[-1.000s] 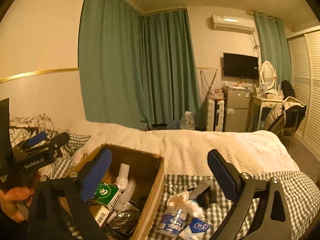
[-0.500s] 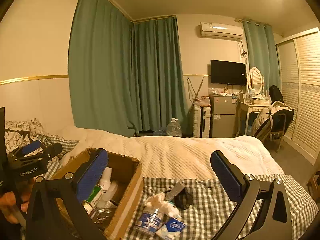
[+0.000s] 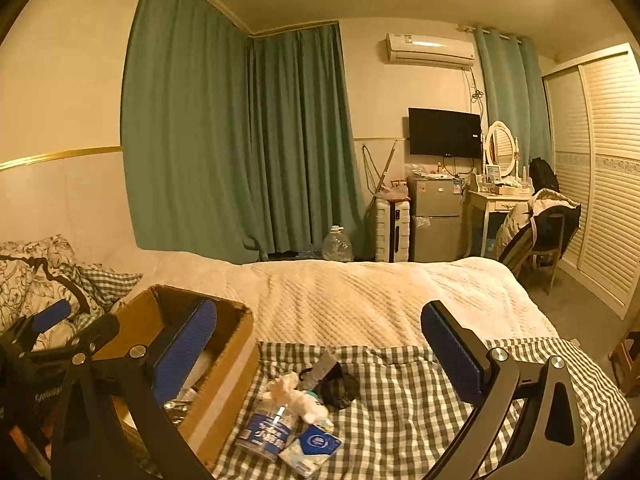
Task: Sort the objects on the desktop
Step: 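Move both grippers back to the remaining items on the sheet, then grasp the Vinda tissue pack with the left gripper while the right gripper grasps the black round case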
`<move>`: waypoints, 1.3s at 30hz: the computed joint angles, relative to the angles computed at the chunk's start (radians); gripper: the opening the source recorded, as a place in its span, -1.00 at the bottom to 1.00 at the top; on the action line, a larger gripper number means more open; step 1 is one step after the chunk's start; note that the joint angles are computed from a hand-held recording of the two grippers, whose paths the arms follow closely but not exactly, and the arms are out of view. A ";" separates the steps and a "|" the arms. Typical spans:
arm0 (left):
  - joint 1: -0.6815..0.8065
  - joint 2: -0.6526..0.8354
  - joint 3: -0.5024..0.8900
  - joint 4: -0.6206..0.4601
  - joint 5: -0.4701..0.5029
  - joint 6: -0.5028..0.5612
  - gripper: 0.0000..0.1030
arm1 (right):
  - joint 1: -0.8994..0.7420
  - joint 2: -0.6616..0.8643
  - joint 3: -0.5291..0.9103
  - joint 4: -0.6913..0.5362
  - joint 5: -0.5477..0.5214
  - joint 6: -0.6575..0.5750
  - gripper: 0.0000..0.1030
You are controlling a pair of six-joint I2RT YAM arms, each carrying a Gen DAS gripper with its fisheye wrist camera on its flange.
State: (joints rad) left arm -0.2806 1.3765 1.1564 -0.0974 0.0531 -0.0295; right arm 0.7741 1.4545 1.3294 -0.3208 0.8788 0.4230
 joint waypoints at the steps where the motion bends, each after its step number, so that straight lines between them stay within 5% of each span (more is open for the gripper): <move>1: -0.018 -0.008 -0.012 -0.001 -0.006 0.007 1.00 | -0.013 -0.005 -0.010 0.002 -0.013 0.007 0.99; 8: -0.172 -0.058 -0.145 0.067 -0.076 0.030 1.00 | -0.134 -0.054 -0.074 -0.072 -0.121 0.116 0.99; 17: -0.313 0.024 -0.225 0.166 -0.157 -0.012 1.00 | -0.227 -0.037 -0.092 -0.107 -0.247 0.063 0.95; 20: -0.348 0.078 -0.239 0.228 -0.229 -0.016 1.00 | -0.262 -0.009 -0.100 -0.102 -0.296 0.033 0.70; 25: -0.360 0.172 -0.237 0.296 -0.212 -0.019 0.95 | -0.329 0.036 -0.122 -0.090 -0.365 0.026 0.34; 33: -0.377 0.368 -0.102 0.272 -0.233 -0.009 0.84 | -0.405 0.138 -0.081 -0.053 -0.493 -0.018 0.30; 39: -0.357 0.512 0.059 0.122 -0.197 -0.039 0.80 | -0.441 0.241 0.038 -0.093 -0.573 -0.062 0.30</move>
State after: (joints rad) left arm -0.6377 1.8884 1.2156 0.0241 -0.1436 -0.0688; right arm 0.3331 1.6958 1.3677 -0.4137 0.3057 0.3610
